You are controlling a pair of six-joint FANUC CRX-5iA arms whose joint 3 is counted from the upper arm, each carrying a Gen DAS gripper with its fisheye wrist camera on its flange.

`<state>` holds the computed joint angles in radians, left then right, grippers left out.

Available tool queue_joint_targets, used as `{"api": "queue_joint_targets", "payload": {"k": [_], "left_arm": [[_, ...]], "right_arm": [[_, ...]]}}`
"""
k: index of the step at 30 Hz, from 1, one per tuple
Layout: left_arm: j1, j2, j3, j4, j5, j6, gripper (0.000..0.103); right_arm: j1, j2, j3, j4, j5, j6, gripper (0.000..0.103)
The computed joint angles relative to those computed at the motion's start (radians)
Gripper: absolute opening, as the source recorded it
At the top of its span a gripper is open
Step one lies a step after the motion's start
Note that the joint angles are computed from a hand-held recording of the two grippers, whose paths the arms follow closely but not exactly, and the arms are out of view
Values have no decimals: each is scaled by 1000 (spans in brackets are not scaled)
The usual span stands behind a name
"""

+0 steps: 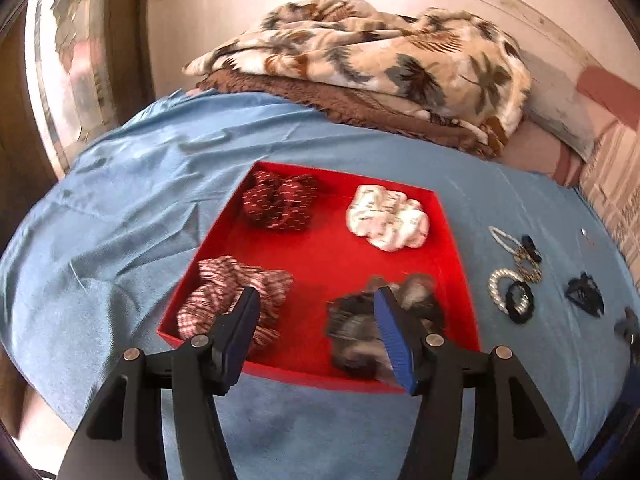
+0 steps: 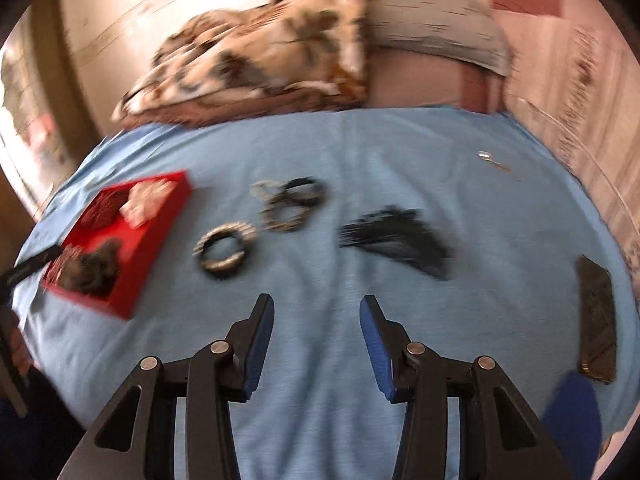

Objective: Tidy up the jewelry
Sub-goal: 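Move the left tool to the black hair tie while the right tool approaches the black claw clip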

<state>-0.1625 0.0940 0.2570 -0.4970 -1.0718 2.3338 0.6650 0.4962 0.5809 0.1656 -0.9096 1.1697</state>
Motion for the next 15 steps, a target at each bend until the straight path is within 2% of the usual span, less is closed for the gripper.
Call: {"api": "queue_joint_targets", "payload": {"k": [3, 6, 11, 15], "left_arm": [[-37, 11, 32, 26, 15, -63, 58], [-63, 60, 103, 62, 4, -145, 58], [-41, 179, 209, 240, 13, -258, 58], [-41, 285, 312, 291, -23, -306, 58]], "right_arm": [[-33, 11, 9, 3, 16, -16, 49], [-71, 57, 82, -42, -13, -4, 49], [-137, 160, 271, -207, -126, 27, 49], [-184, 200, 349, -301, -160, 15, 49]]}}
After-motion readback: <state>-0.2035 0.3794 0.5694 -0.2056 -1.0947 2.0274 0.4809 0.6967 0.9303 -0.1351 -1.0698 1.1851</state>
